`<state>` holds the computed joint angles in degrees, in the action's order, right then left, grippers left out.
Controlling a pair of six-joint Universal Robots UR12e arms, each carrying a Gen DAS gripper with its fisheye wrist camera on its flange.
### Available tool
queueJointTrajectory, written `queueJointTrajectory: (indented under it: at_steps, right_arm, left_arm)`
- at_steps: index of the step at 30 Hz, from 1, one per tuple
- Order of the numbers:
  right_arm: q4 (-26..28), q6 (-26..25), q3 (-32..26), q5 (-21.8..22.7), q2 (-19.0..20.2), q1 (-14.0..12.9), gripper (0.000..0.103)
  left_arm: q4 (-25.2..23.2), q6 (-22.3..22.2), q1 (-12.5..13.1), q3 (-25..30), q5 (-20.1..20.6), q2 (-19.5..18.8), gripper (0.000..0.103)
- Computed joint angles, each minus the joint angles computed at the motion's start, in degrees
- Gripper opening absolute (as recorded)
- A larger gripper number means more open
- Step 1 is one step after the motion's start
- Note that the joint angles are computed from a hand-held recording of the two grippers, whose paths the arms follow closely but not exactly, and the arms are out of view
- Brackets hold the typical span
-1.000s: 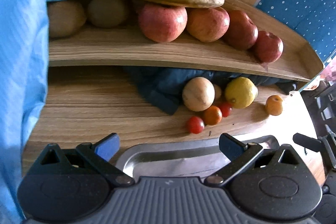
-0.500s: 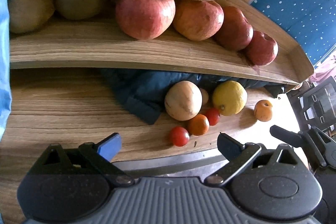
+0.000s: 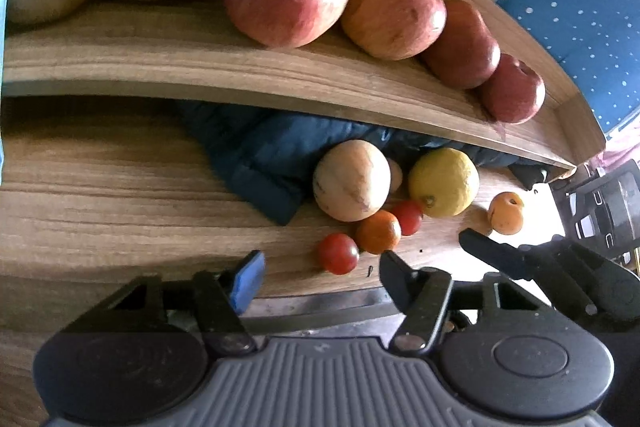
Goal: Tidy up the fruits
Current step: 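Lower the left tool onto a red cherry tomato while the right tool reaches an orange tangerine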
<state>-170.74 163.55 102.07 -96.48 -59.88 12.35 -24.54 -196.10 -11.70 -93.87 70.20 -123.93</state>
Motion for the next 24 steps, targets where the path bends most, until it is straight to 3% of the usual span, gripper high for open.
queueJointTrajectory:
  at_steps: [4, 9, 15, 18, 24]
  right_arm:
    - [0.1, -1.6, -0.4, 0.8, 0.4, 0.0, 0.050]
    - [0.3, -3.2, -0.8, 1.4, 0.9, -0.1, 0.049]
    - [0.7, -4.0, -1.1, 2.1, 1.0, -0.3, 0.046]
    - [0.9, -4.2, -1.2, 2.3, 1.1, -0.4, 0.046]
    - [1.3, -4.3, -1.4, 2.5, 1.0, -0.4, 0.047]
  left_arm:
    - [0.4, -0.8, 0.0, 0.2, -0.3, -0.2, 0.061]
    - [-1.0, -0.3, -0.2, 1.0, -0.4, -0.5, 0.051]
    - [-0.7, -0.4, -0.2, 1.4, -1.4, -1.0, 0.050]
    - [-1.2, 0.0, -0.2, 1.5, -1.1, -1.0, 0.038]
    - [-1.6, -0.4, -0.1, 1.7, -1.2, -1.1, 0.033]
